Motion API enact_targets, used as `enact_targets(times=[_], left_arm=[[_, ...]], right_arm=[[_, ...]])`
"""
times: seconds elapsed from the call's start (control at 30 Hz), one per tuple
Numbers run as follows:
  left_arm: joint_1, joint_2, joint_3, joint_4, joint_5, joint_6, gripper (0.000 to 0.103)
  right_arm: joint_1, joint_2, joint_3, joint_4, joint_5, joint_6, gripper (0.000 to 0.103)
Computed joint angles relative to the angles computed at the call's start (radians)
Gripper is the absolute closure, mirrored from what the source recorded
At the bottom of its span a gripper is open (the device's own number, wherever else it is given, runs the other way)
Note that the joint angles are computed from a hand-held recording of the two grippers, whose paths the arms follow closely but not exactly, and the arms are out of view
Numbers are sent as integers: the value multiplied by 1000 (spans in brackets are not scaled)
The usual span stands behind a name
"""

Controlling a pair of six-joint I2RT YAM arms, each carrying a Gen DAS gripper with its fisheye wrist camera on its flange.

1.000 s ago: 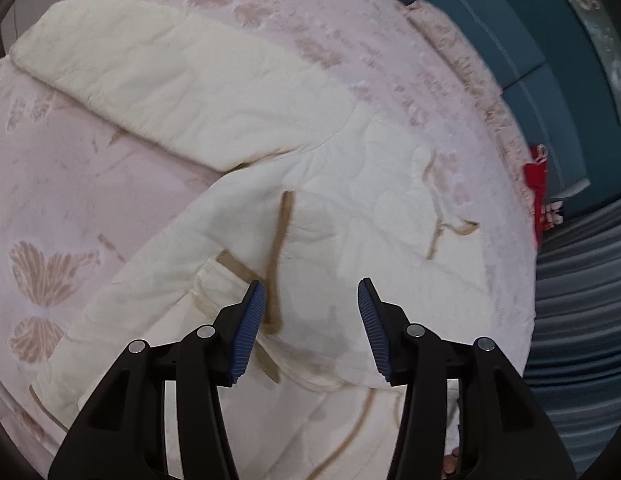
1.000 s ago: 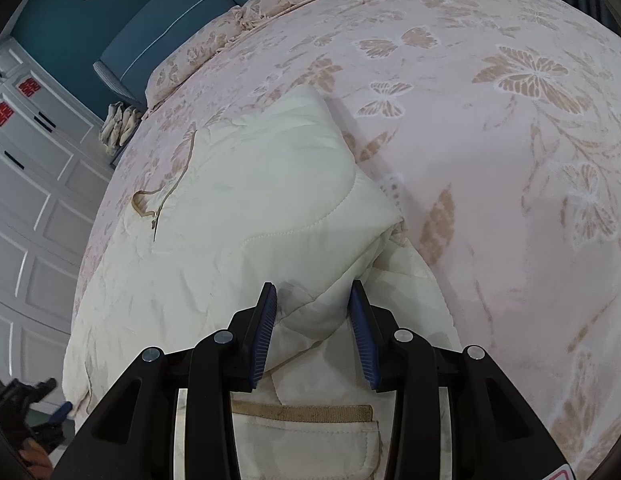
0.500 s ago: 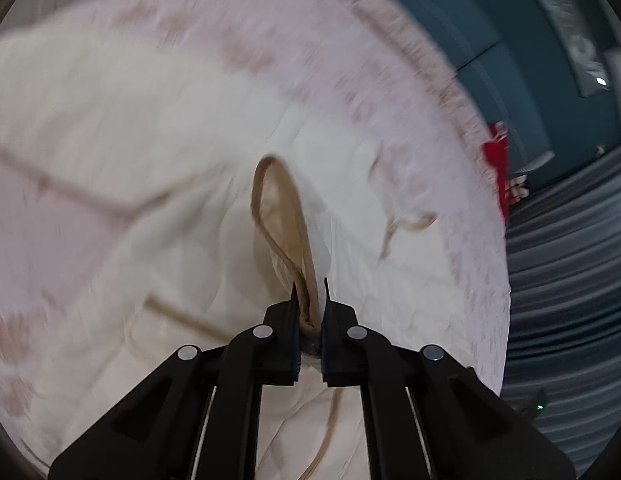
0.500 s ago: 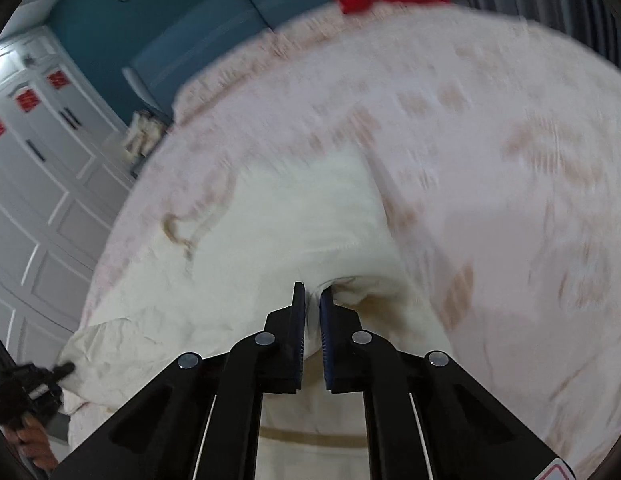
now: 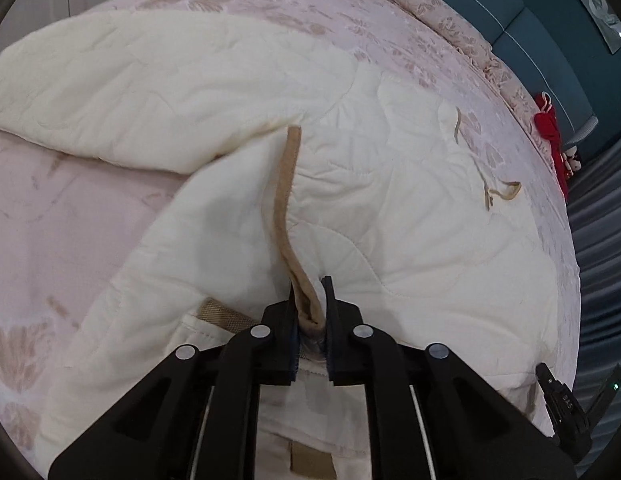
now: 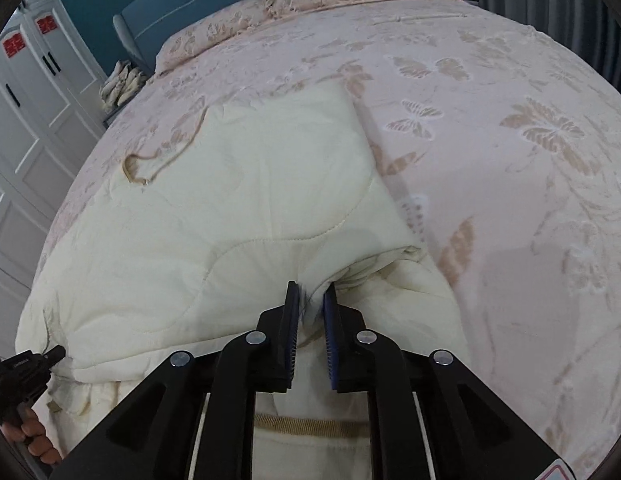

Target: Fold large clothes

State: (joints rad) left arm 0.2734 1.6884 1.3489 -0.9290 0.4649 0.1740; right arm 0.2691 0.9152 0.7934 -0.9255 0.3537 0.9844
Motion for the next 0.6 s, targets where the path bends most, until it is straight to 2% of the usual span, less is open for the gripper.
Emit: enact_targets(times=[0.07,0.13,0.2,0.3,0.43,0.5,0.6], left_arm=[[24,-81,-8,7,-15,4,89],[21,-153,-3,34,-42,6,89],[-33,-193,28,25,-42,14,88],[-145,-189,32,-21,-39,23,88],[-276,-171,-97,62,-145,20,88],[-294,-159,-146,98,-188,21,89],[-248,-146,-194,137,-172,48,90]], right_arm=[[113,7,75,-138,141,119,82],[192,22,125,-171,196,168,82],[241,77,172,-110,173,120,82],[301,227,229,17,123,-15,90],[296,382,224,83,61,-99,91],[283,399,200,75,65,-100,95],[251,329,122,72,68,-68,96]])
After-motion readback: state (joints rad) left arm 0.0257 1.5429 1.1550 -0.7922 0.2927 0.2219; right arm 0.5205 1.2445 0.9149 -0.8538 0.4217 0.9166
